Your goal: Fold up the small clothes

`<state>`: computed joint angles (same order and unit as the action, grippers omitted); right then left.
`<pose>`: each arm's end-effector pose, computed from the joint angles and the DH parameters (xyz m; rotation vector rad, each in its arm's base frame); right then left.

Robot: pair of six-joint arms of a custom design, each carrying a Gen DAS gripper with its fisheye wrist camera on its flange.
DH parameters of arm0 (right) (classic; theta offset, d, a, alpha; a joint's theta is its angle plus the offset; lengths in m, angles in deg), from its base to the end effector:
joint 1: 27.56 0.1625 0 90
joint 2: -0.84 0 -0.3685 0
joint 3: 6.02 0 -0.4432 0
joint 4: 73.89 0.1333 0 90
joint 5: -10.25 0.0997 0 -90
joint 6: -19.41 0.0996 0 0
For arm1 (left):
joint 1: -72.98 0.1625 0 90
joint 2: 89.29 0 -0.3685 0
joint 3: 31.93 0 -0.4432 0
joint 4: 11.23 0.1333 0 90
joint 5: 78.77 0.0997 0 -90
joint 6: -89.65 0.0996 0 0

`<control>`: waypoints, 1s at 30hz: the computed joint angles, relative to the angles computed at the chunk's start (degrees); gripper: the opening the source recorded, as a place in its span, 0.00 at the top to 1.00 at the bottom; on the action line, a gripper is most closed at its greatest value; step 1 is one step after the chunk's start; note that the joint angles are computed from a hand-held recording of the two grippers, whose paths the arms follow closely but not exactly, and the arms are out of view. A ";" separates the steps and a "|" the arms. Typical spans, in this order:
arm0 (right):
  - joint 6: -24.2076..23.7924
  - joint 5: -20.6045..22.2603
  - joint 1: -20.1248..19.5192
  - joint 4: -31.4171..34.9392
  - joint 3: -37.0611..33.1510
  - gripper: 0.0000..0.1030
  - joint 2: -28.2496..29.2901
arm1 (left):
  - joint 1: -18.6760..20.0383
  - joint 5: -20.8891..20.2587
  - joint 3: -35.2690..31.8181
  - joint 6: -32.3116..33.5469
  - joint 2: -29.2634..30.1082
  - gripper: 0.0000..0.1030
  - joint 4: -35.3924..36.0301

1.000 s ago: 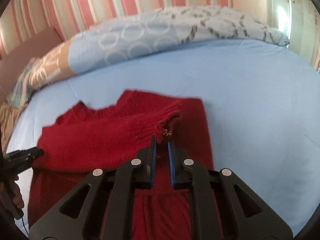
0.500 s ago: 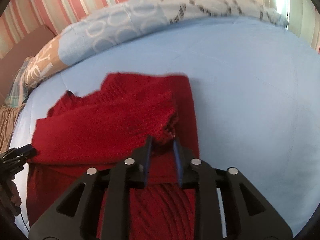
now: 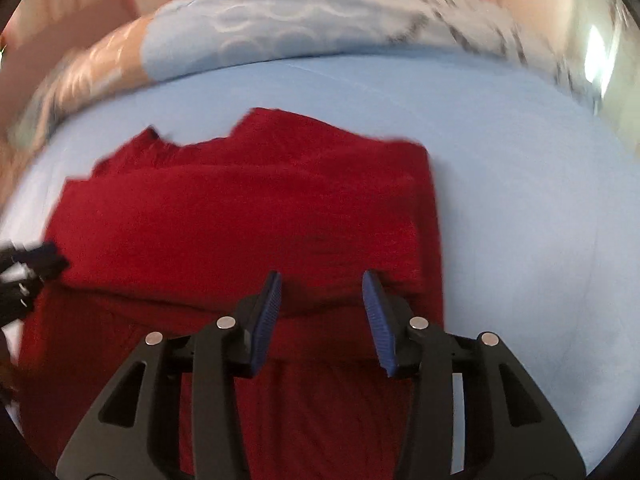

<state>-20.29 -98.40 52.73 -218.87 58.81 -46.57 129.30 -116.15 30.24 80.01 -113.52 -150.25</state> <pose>-0.0364 -0.8143 0.2871 0.5151 -2.4657 0.6043 -0.2641 -0.7794 0.0011 0.3679 2.2532 -0.6217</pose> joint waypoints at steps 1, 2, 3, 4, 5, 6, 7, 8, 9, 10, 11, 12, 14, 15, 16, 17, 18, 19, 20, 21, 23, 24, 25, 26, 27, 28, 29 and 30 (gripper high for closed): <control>1.08 1.45 -0.59 1.09 -0.06 0.63 -0.38 | 0.03 0.12 0.15 0.57 0.09 0.53 -0.54; 1.23 2.24 -0.83 1.21 0.13 0.63 -0.59 | 0.04 0.37 0.19 1.19 0.25 0.53 -0.94; 1.19 2.96 -1.02 1.05 0.47 0.63 -0.85 | 0.05 0.68 0.33 2.14 0.41 0.53 -1.71; 1.43 3.38 -1.13 1.04 0.53 0.63 -0.88 | 0.07 0.63 0.50 2.34 0.34 0.53 -2.04; 1.77 3.71 -1.23 1.30 0.33 0.63 -0.82 | 0.18 0.24 0.61 1.98 0.17 0.53 -2.12; 2.41 4.20 -1.26 1.96 0.13 0.62 -0.88 | 0.22 -0.03 0.65 1.54 -0.01 0.53 -1.90; 2.66 4.27 -1.22 2.59 0.05 0.61 -1.13 | 0.15 -0.24 0.71 0.66 -0.29 0.53 -1.17; 2.89 4.27 -0.96 3.66 0.05 0.61 -1.58 | 0.00 -0.24 0.77 -0.37 -0.64 0.53 -0.26; 2.61 4.53 -0.71 4.07 0.59 0.61 -2.28 | -0.29 -0.08 1.20 -1.21 -1.15 0.53 0.27; 2.05 4.73 -0.49 4.24 1.44 0.61 -3.20 | -0.58 0.00 1.84 -1.67 -1.66 0.53 0.36; 1.44 4.90 -0.34 4.34 2.42 0.60 -4.11 | -0.92 0.06 2.70 -2.30 -2.28 0.53 0.50; 0.42 4.66 0.00 4.68 3.91 0.60 -5.41 | -1.31 -0.08 3.96 -3.16 -3.15 0.53 0.78; -0.92 2.86 0.40 5.49 5.45 0.59 -6.39 | -1.96 -0.55 6.63 -5.10 -4.75 0.53 1.81; -1.58 1.93 0.51 5.67 5.85 0.59 -6.47 | -2.21 -0.47 7.54 -5.98 -5.17 0.53 2.42; -2.57 1.02 0.55 5.48 6.60 0.59 -6.69 | -2.42 -0.48 8.31 -6.86 -5.53 0.53 3.24; -3.54 -0.14 0.52 5.09 7.36 0.59 -6.80 | -2.58 -0.44 9.09 -7.74 -5.85 0.53 4.03; -3.82 -0.85 0.47 5.04 7.50 0.59 -6.66 | -2.72 -0.21 9.92 -8.99 -6.14 0.53 5.27; -3.93 -1.52 0.39 5.06 7.62 0.59 -6.50 | -2.78 -0.01 10.48 -9.88 -6.33 0.52 6.14; -3.86 -1.96 0.20 5.04 7.81 0.59 -6.45 | -2.79 0.05 11.04 -10.70 -6.53 0.52 6.85; -3.72 -2.06 0.05 4.82 8.13 0.59 -6.57 | -2.88 0.55 12.00 -11.29 -6.86 0.52 6.74; -3.39 -2.05 -0.38 4.19 9.17 0.59 -7.14 | -3.11 0.98 13.13 -12.04 -7.42 0.51 6.45; -3.30 -1.90 -0.56 4.02 9.70 0.59 -7.53 | -3.25 0.98 13.74 -13.08 -7.88 0.51 6.59; -3.05 -1.74 -0.74 4.11 10.22 0.59 -7.99 | -3.38 0.81 14.47 -14.08 -8.42 0.51 6.60; -2.96 -1.44 -0.89 4.12 10.80 0.59 -8.53 | -3.53 0.76 15.22 -14.78 -8.93 0.51 6.50; -3.09 -1.04 -1.07 4.31 11.61 0.58 -9.33 | -3.78 0.81 16.38 -15.78 -9.69 0.50 6.54; -3.21 -0.80 -1.23 4.57 12.37 0.58 -10.08 | -4.03 0.85 17.44 -16.78 -10.41 0.50 7.00; -3.34 -0.44 -1.46 4.69 13.44 0.58 -11.11 | -4.32 1.01 18.40 -17.67 -11.04 0.50 7.51; -3.31 -0.12 -1.68 4.92 14.24 0.58 -11.98 | -4.74 1.06 19.69 -18.53 -11.89 0.50 7.80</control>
